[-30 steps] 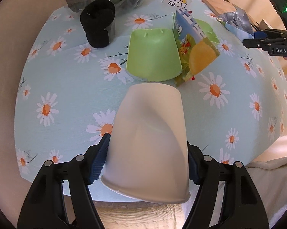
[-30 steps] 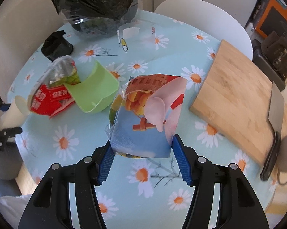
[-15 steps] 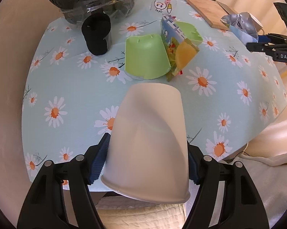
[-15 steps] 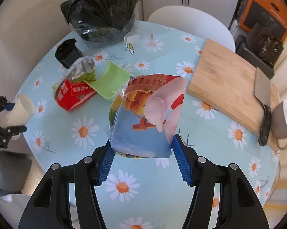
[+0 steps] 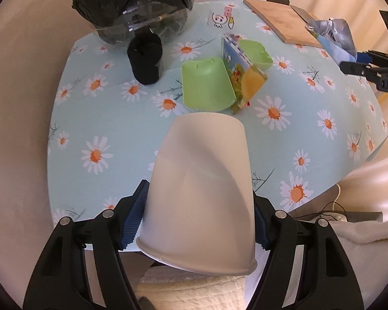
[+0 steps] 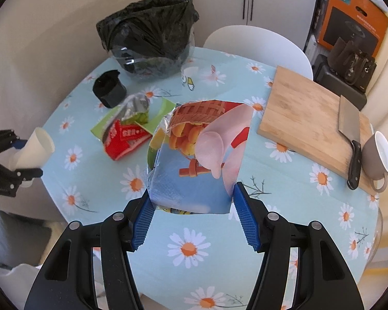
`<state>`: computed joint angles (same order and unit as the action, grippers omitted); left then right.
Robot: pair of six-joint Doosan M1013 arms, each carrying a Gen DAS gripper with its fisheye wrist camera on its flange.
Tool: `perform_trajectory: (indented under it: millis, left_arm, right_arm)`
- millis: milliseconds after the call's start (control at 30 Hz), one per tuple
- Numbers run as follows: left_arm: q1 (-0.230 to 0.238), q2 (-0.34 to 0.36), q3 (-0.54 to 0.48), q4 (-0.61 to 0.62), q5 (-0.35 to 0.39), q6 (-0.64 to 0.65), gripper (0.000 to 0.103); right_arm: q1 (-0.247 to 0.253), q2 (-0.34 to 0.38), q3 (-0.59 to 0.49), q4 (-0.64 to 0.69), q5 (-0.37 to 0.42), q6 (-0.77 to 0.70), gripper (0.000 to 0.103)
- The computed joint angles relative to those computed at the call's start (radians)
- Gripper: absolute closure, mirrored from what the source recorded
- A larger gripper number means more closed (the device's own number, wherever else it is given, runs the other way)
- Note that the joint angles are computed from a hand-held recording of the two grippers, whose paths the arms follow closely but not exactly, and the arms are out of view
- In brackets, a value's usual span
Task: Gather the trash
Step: 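Carry the white cup and the wrapper over the black bin with both tools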
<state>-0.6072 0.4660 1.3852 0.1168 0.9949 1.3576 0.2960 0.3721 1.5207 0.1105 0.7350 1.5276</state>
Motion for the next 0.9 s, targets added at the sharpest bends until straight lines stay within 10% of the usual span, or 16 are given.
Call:
perform_trajectory:
  millis: [900]
  left_arm:
    - [0.129,0.144,-0.319,-0.181,0.032,0.414,0.033]
  right_arm:
    - [0.061,0.106,-0.270,-0.307,0.102,0.289,0.047]
